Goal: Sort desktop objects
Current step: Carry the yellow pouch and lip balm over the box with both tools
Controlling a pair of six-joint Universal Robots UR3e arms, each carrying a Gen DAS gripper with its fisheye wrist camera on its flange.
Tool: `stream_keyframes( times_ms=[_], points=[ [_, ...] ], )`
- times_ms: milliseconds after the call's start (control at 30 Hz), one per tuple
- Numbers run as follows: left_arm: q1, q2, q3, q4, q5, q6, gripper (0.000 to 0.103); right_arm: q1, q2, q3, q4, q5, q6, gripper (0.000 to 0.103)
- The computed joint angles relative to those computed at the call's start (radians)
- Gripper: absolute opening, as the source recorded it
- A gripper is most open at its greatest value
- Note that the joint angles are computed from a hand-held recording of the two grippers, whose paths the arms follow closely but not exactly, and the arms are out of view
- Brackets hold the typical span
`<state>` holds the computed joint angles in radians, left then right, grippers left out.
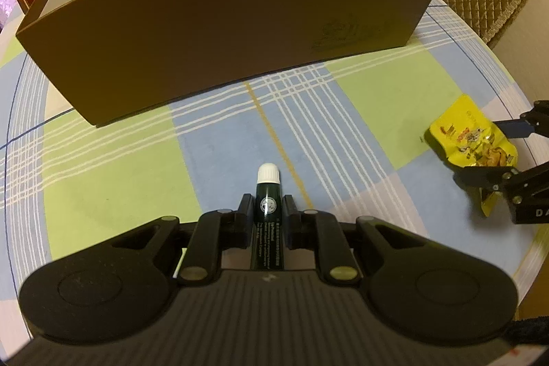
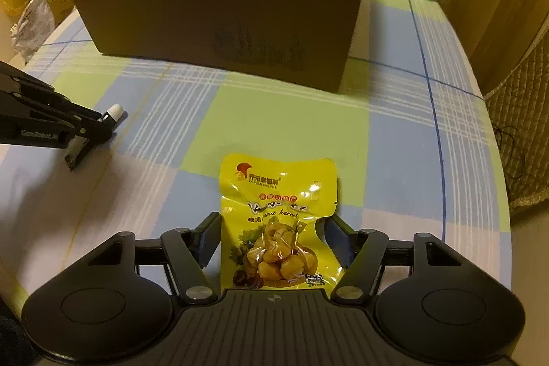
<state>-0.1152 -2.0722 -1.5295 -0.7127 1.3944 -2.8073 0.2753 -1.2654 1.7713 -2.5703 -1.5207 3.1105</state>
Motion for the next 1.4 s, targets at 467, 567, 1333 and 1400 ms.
stream_keyframes(
  times_ms=[467,567,1333,1400],
  points=[
    [0.013,0.037,-0.037,0.018,-0.024,0.018,0.013,0.015,-0.019,-0.052,0.015,0.026,-0.013,0.056],
    [0.017,0.049,-0.044,0.021,-0.03,0.022,0.013,0.019,-0.022,-0.06,0.011,0.029,-0.017,0.056],
    [0.05,0.133,-0.072,0.035,-0.07,0.011,0.013,0.023,-0.026,-0.11,-0.033,0.058,-0.037,0.056],
    [0.054,0.143,-0.076,0.037,-0.076,0.011,0.013,0.022,-0.025,-0.118,-0.033,0.061,-0.038,0.056]
  ],
)
